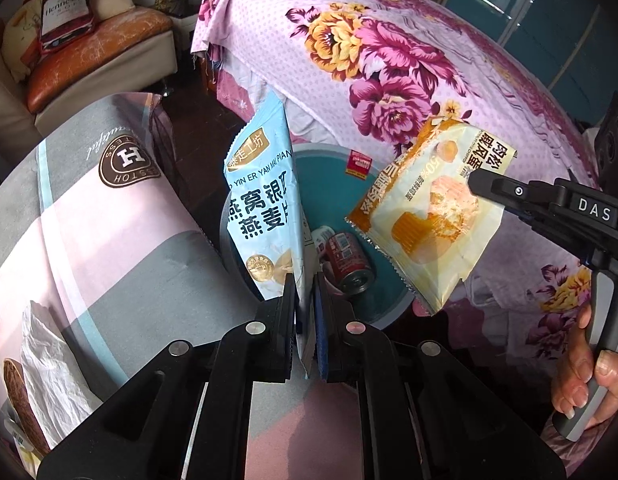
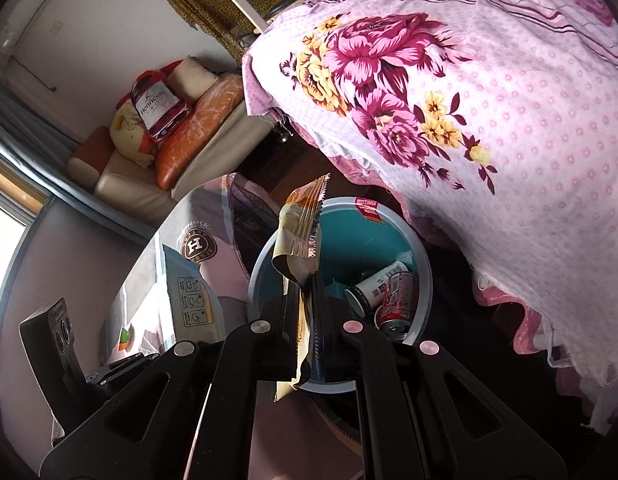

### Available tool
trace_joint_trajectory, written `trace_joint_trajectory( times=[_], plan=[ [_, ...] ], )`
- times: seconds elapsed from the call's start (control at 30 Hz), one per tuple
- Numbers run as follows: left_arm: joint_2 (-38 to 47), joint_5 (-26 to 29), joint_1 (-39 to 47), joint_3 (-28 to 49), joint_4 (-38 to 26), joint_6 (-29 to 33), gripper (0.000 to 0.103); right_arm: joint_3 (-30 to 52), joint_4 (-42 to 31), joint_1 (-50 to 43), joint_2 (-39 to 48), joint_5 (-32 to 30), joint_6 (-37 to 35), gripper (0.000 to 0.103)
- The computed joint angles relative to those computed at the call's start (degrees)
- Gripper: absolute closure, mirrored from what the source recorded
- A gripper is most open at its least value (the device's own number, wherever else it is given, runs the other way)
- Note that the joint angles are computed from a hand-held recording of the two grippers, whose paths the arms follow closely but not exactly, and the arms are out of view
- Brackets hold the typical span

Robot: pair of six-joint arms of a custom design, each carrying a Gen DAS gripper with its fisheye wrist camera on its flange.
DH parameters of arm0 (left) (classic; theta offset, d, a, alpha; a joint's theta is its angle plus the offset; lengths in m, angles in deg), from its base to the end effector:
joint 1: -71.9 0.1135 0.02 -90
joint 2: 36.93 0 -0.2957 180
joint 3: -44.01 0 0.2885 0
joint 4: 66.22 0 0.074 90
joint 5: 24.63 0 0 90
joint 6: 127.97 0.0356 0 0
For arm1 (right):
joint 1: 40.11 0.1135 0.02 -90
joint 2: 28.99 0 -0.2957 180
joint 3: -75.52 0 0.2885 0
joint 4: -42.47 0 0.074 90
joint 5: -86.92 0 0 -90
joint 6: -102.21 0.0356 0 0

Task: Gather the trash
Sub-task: 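Carry blue packet with left tool into teal bin while right tool drops orange bag in, then reach and grasp the white tissue with the right tool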

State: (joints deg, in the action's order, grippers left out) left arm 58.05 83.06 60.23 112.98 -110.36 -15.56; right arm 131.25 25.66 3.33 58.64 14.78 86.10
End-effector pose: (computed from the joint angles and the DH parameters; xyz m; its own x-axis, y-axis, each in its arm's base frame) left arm 0.3323 -0.0797 0.1801 -0.7396 0.5236 -0.4229 0.6227 0.7707 -0.1348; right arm 0.2427 0.2148 0.1754 -0.6390 0.6543 -0.4045 0.3833 0.7267 0.5700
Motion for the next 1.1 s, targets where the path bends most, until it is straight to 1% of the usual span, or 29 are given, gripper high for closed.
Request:
trace_joint_trajectory(
  times=[0.13,0.23,0.27,0.3,0.37,0.43,0.5,0.6,0.67,0.77,0.8,0.83,0.9,0.97,1.0,1.03,1.1],
  plan=[
    [1.37,-0.43,-0.81,0.81,0.44,-0.48,0.092,-0.11,-0.40,-0.41,0.54,-0.16,0.46,0.097],
    [2.34,-0.78,-0.81,1.12,0.84,-0.90,0.082,0.32,-0.93,-0.69,1.02,-0.32,0.39,0.097],
    [2.52,-0.97,-0.57,1.01,0.99,-0.97,0.069,0.46,-0.81,-0.97,1.34,-0.60,0.29,0.097],
    [2.65,-1.30,-0.41,0.84,1.50,-1.29,0.051,0.55,-0.81,-1.09,1.55,-0.74,0.28,0.097],
    [2.13,-1.65,0.09,-0.04,2.95,-1.58,0.040,0.90,-0.75,-1.25,2.15,-0.99,0.28,0.097],
    [2.28,-1.41,0.68,0.21,2.41,-1.28,0.036,1.42,-0.83,-1.28,2.84,-1.19,0.31,0.097],
    [1.98,-1.20,1.51,0.13,2.11,-1.44,0.023,1.89,-1.19,-1.26,3.34,-1.26,0.35,0.097],
    [0.73,-0.98,3.00,-0.86,2.50,-0.97,0.017,2.93,-2.47,-1.06,4.32,-0.95,0.51,0.097],
    [0.46,-0.62,3.96,-1.06,1.95,-0.39,0.017,3.50,-2.74,-1.09,5.13,-1.36,0.57,0.097],
    [0.25,-0.31,5.13,-1.37,1.27,0.20,0.016,4.82,-3.93,-0.90,6.56,-1.79,1.27,0.091],
    [0.30,-0.13,5.48,-1.30,0.88,0.37,0.016,5.20,-4.24,-1.03,7.04,-2.43,1.42,0.083],
    [0.23,0.10,5.88,-1.34,0.54,0.56,0.016,5.55,-4.47,-1.05,7.51,-2.96,1.77,0.061],
    [-0.29,0.58,6.73,-1.58,0.07,0.93,0.015,6.68,-6.02,-0.55,8.33,-2.77,2.59,0.040],
    [-1.12,1.15,7.80,-1.88,-0.47,1.53,0.015,7.86,-7.57,0.03,8.88,-2.52,2.93,0.038],
    [-1.53,1.51,8.35,-1.94,-0.81,1.86,0.014,8.33,-8.02,0.15,9.18,-2.96,3.14,0.032],
    [-2.02,1.98,8.98,-2.05,-1.15,2.25,0.013,8.79,-8.48,0.34,9.45,-3.29,3.54,0.029],
    [-3.20,2.74,10.23,-2.38,-1.52,2.91,0.012,9.63,-9.29,0.85,9.78,-3.76,4.10,0.028]
  ],
)
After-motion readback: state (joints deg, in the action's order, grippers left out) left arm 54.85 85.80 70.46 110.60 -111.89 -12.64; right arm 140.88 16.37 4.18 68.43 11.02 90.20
